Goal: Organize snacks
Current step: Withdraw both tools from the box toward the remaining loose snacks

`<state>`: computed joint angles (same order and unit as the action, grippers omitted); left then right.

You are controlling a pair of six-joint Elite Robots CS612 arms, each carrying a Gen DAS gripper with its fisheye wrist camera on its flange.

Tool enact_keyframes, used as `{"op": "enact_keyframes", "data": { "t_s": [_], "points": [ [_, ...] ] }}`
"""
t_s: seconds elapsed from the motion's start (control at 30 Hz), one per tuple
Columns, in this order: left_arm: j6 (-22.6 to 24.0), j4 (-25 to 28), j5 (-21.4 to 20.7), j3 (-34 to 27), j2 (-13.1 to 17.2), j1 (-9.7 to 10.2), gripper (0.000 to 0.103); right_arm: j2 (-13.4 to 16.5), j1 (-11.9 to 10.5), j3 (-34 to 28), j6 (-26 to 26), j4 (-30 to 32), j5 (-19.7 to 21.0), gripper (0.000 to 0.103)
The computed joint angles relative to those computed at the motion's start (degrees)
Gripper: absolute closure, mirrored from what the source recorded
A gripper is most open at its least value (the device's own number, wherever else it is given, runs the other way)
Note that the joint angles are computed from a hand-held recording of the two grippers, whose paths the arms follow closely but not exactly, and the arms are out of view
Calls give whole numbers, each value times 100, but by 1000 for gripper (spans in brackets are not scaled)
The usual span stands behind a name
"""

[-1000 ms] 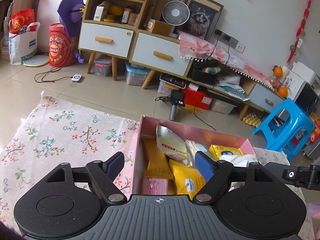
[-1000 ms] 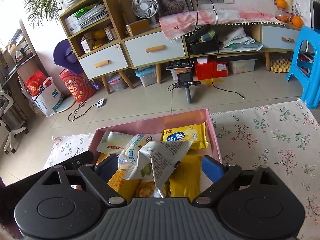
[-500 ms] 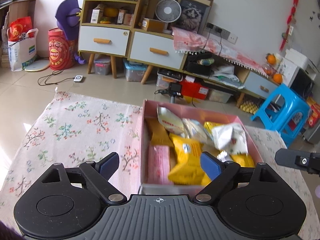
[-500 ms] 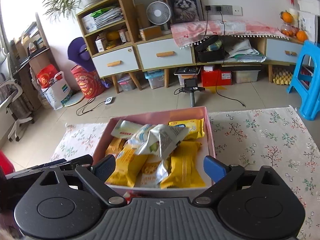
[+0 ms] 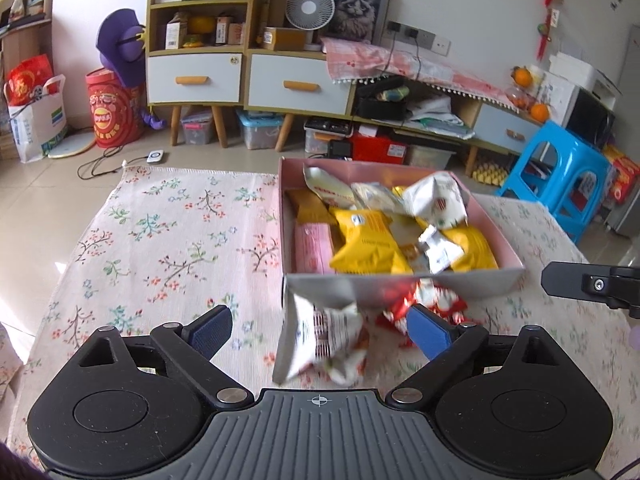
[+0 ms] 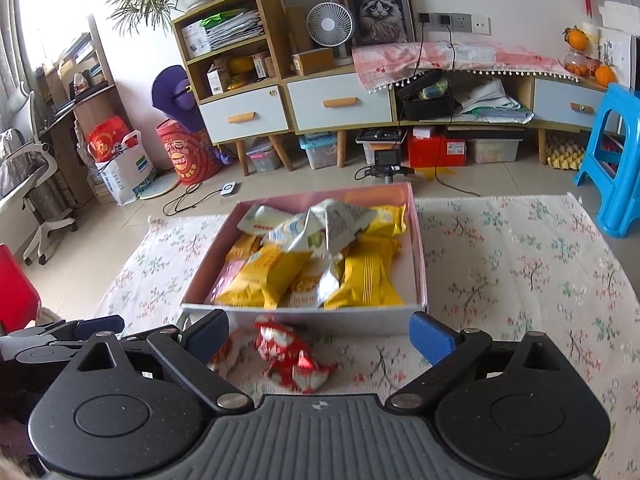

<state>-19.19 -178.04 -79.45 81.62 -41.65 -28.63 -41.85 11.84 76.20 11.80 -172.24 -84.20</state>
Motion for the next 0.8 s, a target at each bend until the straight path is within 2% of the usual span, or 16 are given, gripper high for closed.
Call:
{"op": "enact_keyframes", "data": {
  "t_s": [0.17, 0.37, 0.5, 0.8],
  "points": [
    [152, -76, 90, 192, -61, -68, 7, -39, 20, 204, -38, -160, -58, 12],
    [77, -166, -21, 401, -111, -95, 6, -41, 68, 485, -199, -546, -244, 12],
    [226, -210, -63, 533, -147, -101, 6, -62, 74, 630, -185, -572, -250, 12],
    [335, -132, 42, 655, -118, -154, 3, -55, 132, 803, -568, -425, -614, 11]
  ]
}}
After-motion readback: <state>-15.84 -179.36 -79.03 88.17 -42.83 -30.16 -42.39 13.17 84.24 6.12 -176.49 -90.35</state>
